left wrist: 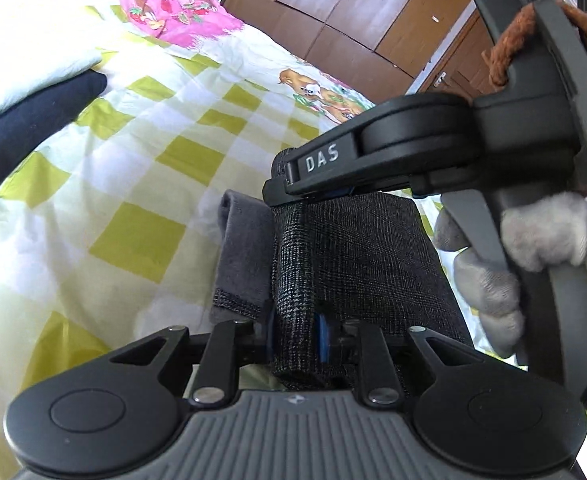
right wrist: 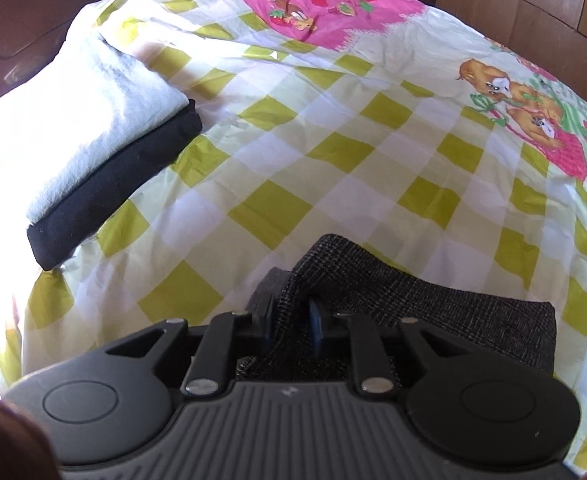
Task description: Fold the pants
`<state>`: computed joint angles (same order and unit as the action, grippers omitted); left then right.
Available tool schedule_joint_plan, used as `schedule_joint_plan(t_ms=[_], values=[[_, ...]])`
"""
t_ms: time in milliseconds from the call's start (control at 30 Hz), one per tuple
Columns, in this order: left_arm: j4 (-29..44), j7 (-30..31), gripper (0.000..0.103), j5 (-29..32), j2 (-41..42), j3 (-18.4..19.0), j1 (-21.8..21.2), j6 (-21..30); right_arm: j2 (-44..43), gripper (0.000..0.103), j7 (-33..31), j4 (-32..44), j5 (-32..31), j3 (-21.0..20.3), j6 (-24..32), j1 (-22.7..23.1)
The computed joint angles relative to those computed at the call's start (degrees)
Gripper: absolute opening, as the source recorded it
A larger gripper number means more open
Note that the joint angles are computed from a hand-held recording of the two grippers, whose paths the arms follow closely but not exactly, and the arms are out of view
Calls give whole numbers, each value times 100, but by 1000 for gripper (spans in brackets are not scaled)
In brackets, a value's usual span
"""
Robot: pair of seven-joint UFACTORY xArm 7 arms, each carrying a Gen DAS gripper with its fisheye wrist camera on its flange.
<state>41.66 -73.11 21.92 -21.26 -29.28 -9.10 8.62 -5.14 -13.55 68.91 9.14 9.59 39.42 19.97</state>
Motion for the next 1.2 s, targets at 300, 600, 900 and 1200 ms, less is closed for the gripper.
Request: schedule_joint_plan(t_ms=[300, 600, 900, 1200], values=[[-82, 73, 35, -161, 93, 228, -139, -33, 333, 11, 11, 54, -138, 41, -309, 45], [-148, 182, 35, -286, 161, 267, -154, -234, -145, 34, 856, -333, -866, 135, -490, -28], [-163, 178, 35, -258, 103, 144, 2, -275, 266, 17, 1713, 20, -1568, 186, -272, 5], [-484, -39, 34, -635, -122, 313, -81, -433, 215, 7, 1308, 124, -1431, 222, -416, 157]])
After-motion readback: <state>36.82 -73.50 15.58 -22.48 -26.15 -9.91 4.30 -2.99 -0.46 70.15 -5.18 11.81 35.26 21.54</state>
